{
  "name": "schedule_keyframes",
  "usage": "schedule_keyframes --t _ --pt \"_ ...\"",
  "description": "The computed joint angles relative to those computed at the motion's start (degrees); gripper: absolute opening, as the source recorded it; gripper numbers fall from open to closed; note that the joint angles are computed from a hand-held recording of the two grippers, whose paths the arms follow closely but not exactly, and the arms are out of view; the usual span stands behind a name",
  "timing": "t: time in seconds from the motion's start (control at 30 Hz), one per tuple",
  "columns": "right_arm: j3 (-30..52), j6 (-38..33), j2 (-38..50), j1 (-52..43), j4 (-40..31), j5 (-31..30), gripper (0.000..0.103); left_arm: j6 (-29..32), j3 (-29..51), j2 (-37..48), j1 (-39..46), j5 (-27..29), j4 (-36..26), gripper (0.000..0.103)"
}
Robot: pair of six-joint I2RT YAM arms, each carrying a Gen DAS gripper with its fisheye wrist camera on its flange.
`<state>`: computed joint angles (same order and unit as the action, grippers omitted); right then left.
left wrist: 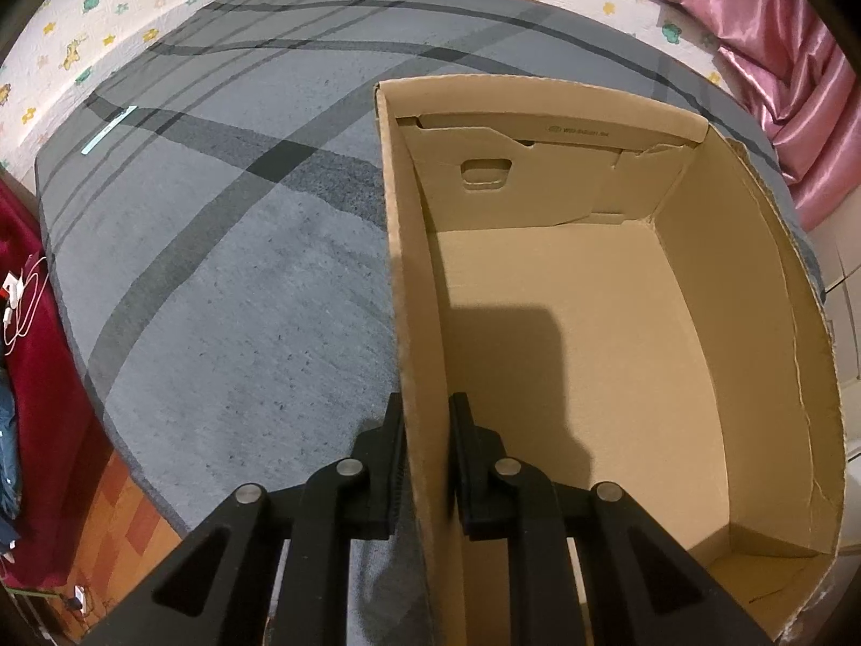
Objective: Organize rigid objects
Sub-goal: 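Move the left tool onto the box wall and grip it, then lower the right tool onto the white remote and close on it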
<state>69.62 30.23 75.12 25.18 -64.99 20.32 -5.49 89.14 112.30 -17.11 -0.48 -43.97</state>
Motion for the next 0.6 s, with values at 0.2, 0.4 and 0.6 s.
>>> schedule_keyframes --t 0.2,0.4,0.6 --pt "-4.42 -6.47 0.51 -4.79 5.51 -3.95 0.098 0.48 0.45 0.35 -0.25 -0.59 -0.13 0.017" --pt "-8.13 -11.68 2.79 -8.44 10.58 -8.53 0.098 0.50 0.04 0.13 0.00 -0.28 0.36 0.017" --pt "-10.98 -16.19 6.11 -9.06 13.99 -8.43 0.095 0.90 0.23 0.38 -0.38 -1.30 0.30 0.017"
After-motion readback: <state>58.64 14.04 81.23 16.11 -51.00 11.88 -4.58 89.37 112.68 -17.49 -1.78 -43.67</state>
